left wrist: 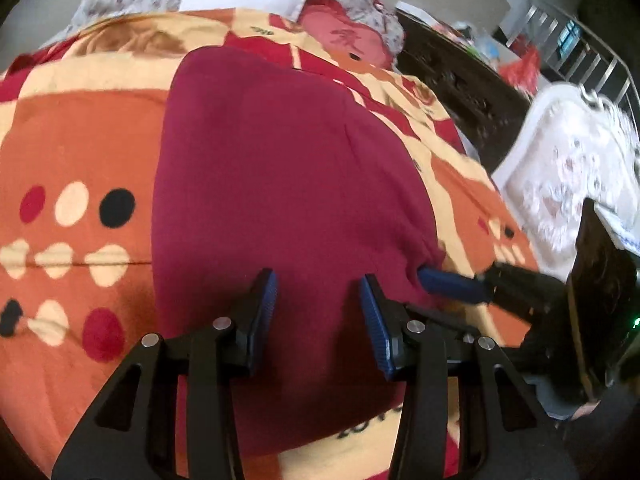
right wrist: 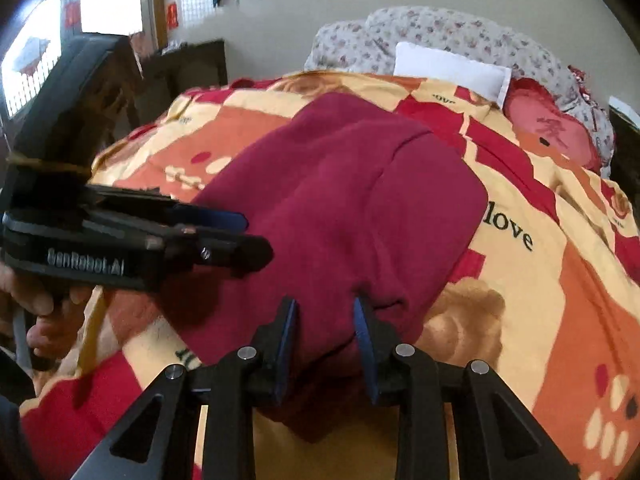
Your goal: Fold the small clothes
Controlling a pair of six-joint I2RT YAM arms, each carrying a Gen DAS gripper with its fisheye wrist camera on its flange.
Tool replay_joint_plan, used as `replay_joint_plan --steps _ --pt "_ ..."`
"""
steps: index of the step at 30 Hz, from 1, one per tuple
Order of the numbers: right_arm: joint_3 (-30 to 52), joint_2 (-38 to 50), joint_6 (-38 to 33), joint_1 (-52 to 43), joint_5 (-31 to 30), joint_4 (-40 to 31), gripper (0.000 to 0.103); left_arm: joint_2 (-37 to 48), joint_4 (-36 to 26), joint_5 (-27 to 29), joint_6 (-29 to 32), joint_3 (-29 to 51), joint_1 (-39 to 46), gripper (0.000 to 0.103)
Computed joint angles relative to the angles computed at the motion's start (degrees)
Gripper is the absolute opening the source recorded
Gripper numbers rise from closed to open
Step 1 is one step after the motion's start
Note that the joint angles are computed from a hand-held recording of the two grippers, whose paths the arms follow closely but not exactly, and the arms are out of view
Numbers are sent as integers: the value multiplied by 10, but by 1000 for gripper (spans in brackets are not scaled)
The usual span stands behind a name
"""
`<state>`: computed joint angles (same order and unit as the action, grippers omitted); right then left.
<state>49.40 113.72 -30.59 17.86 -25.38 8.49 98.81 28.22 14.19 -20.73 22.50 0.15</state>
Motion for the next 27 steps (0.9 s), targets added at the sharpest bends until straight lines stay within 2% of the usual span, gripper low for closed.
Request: replay_joint_plan --steps 2,6,12,15,17,19,20,21,24,27 --pt "-4 -2 4 2 6 3 28 0 3 -19 -11 1 -13 43" --pt "-49 -21 12 5 23 53 30 -15 -17 -57 -27 6 -41 43" --pt "-100 -99 47 24 88 23 33 -60 -65 -91 -48 -5 -58 43" --pt "-143 -156 74 21 103 19 33 -101 -143 -160 -60 5 -99 43" --pt "-174 -209 103 13 124 -1 33 -148 -225 -227 -83 11 -140 44" --pt "-201 -256 125 -1 129 -20 33 -188 -279 -280 -109 6 -176 50" --pt "-208 -278 133 -15 116 -38 33 -207 -298 -299 -121 -1 -191 65" --pt "-215 -300 143 -28 104 -57 33 -225 -316 -318 -135 -8 -206 73" --pt "-233 -348 162 -50 90 -96 33 -270 -363 -388 -174 -20 -270 73" --pt "-249 -381 165 -59 88 -112 33 -283 -382 -400 -188 -19 -300 73"
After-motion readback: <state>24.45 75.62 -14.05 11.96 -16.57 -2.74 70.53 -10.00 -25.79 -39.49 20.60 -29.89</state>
